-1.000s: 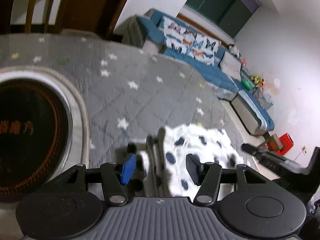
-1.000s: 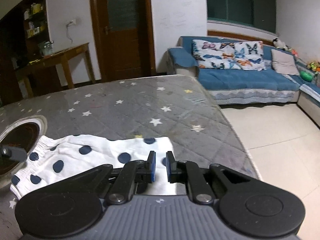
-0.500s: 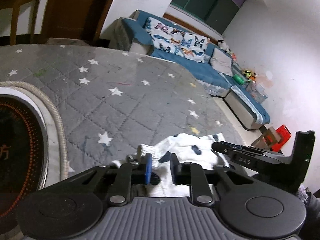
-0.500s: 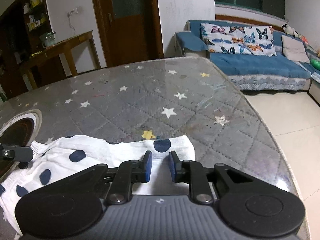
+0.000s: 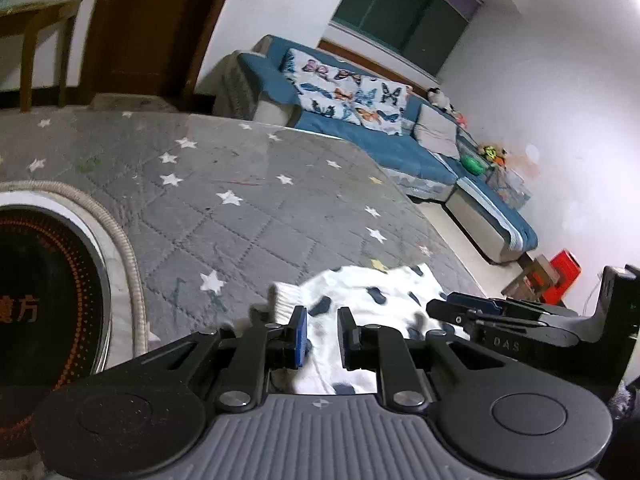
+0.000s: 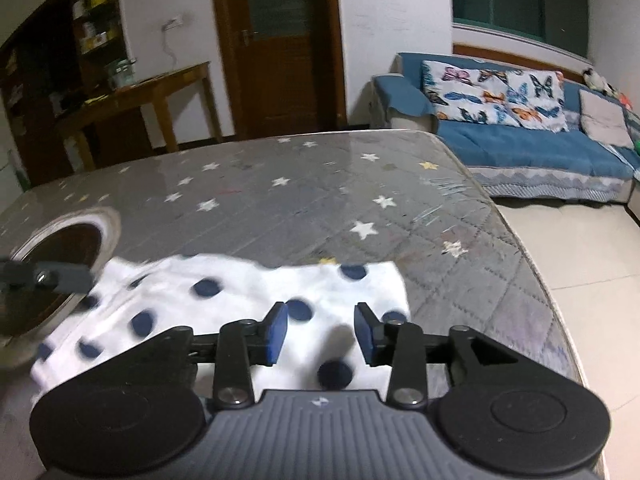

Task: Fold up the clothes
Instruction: 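Lower the folded pants onto the table with both tools and release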

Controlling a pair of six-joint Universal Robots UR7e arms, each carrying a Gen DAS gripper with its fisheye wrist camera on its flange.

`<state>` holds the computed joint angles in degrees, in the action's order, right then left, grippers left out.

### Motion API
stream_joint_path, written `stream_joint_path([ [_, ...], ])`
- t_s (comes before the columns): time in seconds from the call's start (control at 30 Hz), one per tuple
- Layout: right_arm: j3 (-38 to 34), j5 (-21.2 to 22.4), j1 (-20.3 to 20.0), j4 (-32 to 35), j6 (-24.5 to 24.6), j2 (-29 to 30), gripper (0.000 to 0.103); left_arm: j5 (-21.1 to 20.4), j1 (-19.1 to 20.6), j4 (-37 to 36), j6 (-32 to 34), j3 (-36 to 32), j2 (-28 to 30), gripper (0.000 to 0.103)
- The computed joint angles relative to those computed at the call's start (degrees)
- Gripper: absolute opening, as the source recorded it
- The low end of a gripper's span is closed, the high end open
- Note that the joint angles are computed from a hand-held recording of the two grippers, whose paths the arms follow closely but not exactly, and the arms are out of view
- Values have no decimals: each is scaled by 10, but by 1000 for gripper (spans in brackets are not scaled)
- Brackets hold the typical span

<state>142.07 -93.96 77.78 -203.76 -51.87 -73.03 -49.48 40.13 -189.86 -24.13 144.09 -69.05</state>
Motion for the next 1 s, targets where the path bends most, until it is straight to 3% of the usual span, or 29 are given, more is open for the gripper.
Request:
stream_joint_path([
  [0.27, 89, 56, -50, 20, -33, -94, 41, 3, -6, 8, 4, 13, 8, 18],
  [0.53, 137, 61, -109, -16, -66, -123, 40, 2, 5, -1, 10, 14, 18, 18],
  [0.7, 151, 86, -124, -10, -63, -157, 40, 3, -4, -3, 8, 22, 7, 18],
  [0.87, 156, 87, -138, -26, -61, -146, 40, 13, -12, 1, 8, 31, 3, 18],
  [0.97, 165, 103, -143, -32, -62, -158, 44, 19, -16, 13, -5, 36, -9, 21],
  [1.0, 168, 108, -144, -34, -63, -163, 50, 21, -18, 16, -8, 39, -13, 23],
])
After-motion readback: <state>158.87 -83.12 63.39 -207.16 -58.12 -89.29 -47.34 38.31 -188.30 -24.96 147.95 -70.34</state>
